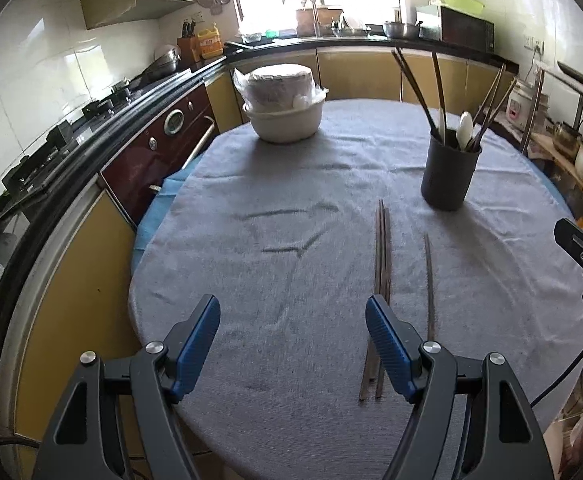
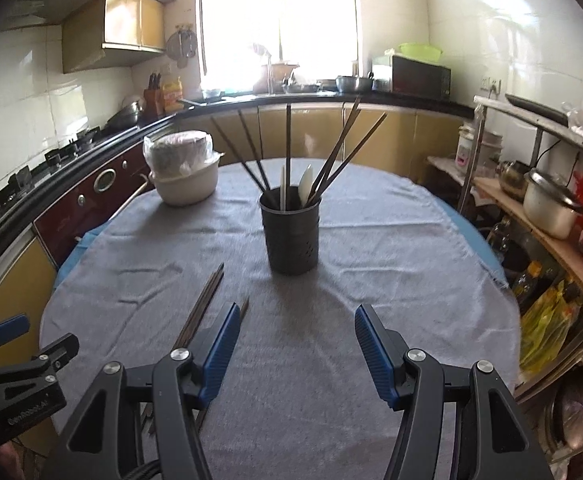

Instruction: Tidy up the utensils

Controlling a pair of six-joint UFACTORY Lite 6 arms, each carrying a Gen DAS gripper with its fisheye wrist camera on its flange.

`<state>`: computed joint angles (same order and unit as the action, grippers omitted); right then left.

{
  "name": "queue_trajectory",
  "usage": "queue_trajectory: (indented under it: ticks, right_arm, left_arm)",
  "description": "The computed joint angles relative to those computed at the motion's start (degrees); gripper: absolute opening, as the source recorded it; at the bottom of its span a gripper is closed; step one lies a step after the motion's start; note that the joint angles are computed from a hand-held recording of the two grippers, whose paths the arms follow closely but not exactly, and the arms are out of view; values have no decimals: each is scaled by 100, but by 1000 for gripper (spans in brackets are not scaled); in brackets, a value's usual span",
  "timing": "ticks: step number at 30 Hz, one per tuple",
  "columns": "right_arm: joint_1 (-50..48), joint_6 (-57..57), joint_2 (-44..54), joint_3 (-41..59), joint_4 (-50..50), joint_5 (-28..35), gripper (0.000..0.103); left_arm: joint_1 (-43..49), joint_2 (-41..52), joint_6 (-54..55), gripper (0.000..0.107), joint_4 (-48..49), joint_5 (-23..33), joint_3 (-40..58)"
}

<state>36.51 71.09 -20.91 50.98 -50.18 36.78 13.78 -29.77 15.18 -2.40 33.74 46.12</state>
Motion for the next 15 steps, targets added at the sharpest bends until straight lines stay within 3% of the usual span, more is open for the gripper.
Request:
queue_trajectory:
  ticks: [15]
  right_arm:
    - [767, 294, -664, 457, -739, 1060, 69]
  left_arm:
    - [252, -378, 227, 76, -469, 440, 926]
